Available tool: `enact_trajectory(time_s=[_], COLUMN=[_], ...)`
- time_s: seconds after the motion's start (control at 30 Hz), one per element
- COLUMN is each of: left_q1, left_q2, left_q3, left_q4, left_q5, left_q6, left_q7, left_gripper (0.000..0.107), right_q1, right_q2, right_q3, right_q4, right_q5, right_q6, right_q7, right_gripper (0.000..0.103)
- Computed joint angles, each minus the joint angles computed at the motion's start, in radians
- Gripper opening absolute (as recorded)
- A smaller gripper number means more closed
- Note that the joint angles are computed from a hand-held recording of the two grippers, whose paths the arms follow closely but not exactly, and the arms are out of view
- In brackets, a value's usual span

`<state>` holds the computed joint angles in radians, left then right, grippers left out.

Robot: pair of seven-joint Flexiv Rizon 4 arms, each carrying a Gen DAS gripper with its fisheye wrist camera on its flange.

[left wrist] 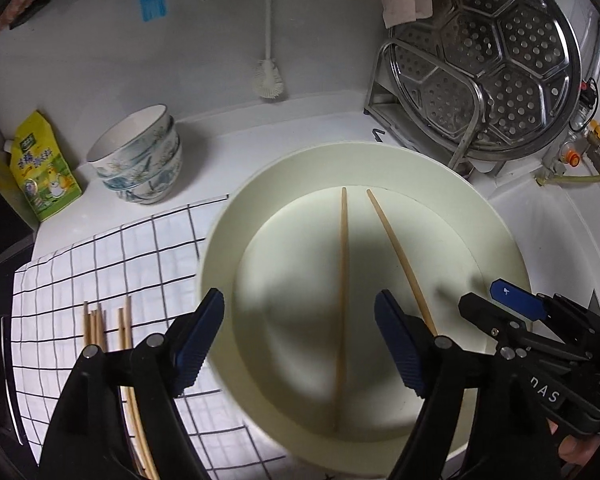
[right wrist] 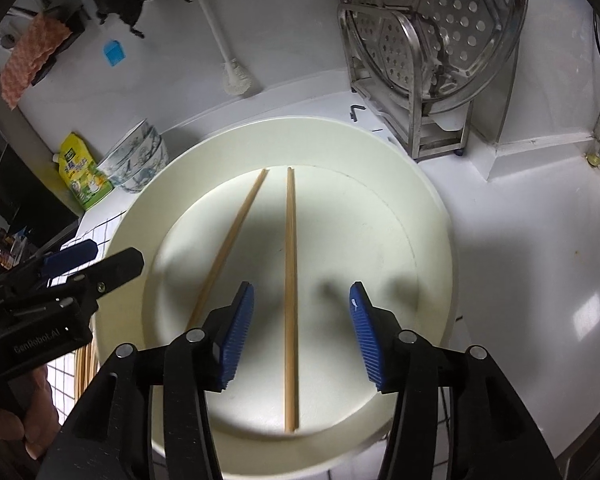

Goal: Organize utensils
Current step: 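Carry both chopsticks into the cream basin and open both grippers, then move both open grippers back over the remaining chopsticks on the cloth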

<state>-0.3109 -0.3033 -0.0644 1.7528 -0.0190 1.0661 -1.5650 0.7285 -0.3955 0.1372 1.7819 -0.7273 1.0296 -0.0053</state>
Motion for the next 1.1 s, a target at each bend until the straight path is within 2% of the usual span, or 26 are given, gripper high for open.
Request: enact_trajectory(time_s=[0.17,0.27,0.5,0.67,0.9,1.1], left_q1=[0.013,0.026,0.071,0.116,0.203,0.274], left_q2=[0.052,0.091,0.187,0.25,0.319,0.328], left_q3=[0.003,0.003,0.015,0.045,0.094,0.12], left_q4=[0.048,0.083,0.184,0.252,0.357,0.4], left_q5=[-0.008,-0.021,-0.059,-0.055,-0.044,-0.001], left_q6=[0.011,0.023,0.059,0.069,0.124,0.083], left_q7=[0.014,0.031,0.094,0.104,0.104,0.128], left_gripper=[0.077,0.08,0.089,0.091,0.091,0.091], right_q1=[0.024,0.044,0.096,0.149,0.21,0.271], right_q2=[0.002,0.001,-0.023,-0.074,-0.175,-0.279], right_q3=[0.013,0.02,0.035,0.033,0.028,0.017], right_q4=[-0.03,-0.054,-0.135,-0.223,-0.364,-0.516], right_q5=[0.005,0.003,0.002,0.0,0.06,0.116], right_q6=[-0.041,-0.071,-0.146,-0.197,-0.216,-0.258], right_q7=[-0.001,0.003,-0.011,-0.051,-0.134,-0.229], right_gripper=[0.051,0.054,0.056,0.064,0.064,0.064])
